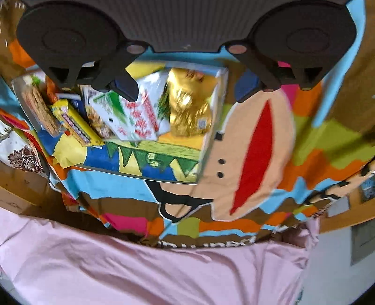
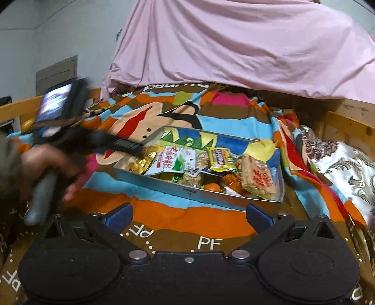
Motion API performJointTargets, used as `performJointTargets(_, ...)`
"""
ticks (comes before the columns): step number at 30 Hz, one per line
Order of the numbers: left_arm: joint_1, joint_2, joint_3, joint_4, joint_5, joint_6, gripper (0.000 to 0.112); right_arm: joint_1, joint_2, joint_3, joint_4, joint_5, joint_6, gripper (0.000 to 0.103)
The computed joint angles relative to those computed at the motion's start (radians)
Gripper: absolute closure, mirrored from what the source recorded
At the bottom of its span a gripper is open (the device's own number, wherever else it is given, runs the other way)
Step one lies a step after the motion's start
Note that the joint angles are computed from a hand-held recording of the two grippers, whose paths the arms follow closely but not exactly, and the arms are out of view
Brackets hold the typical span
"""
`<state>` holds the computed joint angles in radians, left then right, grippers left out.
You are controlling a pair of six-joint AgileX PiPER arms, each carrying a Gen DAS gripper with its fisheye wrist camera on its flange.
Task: Organize snacks
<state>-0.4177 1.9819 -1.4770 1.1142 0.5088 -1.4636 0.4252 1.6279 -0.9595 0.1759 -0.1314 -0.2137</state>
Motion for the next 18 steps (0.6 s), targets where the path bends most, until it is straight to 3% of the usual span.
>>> performJointTargets(3, -0.055, -0.108, 0.188, 0.202, 0.022, -0.22, 0.013, 0.005, -0.028, 0.026, 0.096, -0.013, -0.052, 0.001)
performJointTargets(7, -0.137, -0.253, 0.382, 0.356, 0.062, -0.41, 0.011, 0.03, -0.09, 0.086, 0.268, -0.056, -0.174, 0.001)
performJointTargets(18, -0.437, -0.534, 0.66, 0.395, 0.322, -0.582, 0.01, 0.202, -0.263, 0.263, 0.73, -0.208, -0.48, 0.001)
